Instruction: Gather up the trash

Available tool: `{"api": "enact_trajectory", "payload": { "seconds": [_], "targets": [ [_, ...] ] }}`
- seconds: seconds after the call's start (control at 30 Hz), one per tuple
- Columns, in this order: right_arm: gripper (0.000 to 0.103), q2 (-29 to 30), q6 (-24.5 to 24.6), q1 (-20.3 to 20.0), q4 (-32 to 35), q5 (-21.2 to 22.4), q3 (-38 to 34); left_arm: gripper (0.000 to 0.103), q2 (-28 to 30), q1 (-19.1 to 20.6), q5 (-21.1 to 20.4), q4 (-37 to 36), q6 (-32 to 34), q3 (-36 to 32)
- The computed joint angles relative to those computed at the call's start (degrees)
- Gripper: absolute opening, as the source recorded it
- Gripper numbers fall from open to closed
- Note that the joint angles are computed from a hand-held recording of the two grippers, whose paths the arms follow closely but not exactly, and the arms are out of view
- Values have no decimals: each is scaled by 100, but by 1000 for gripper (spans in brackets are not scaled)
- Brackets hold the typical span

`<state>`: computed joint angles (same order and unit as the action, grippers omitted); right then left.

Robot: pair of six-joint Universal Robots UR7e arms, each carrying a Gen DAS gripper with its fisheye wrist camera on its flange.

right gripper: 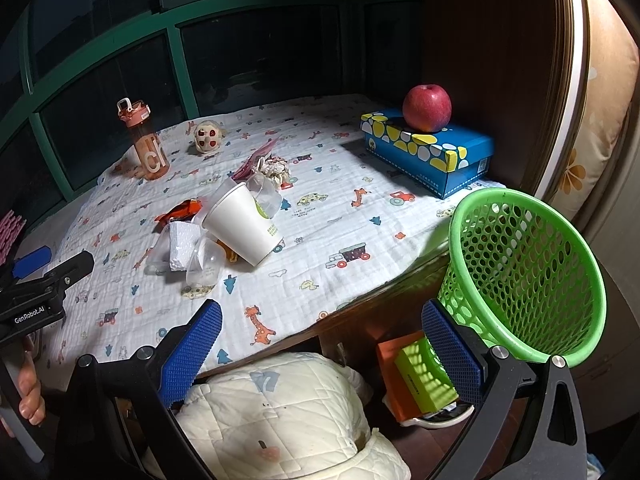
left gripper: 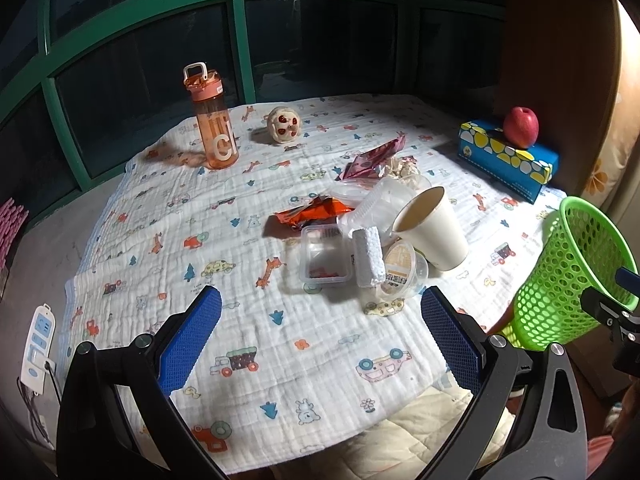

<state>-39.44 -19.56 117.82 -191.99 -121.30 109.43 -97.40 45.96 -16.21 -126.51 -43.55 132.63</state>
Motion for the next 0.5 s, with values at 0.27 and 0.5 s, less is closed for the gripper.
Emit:
{"api": "enact_trajectory", "payload": {
  "seconds": [0.27, 0.5],
  "targets": [
    [97, 19, 7, 4, -15, 6, -17, 98, -37, -11, 15, -41, 43, 12],
    [97, -3, 28, -5, -5, 36, -26, 98, -53, -7, 23, 3, 4, -9]
  ]
}}
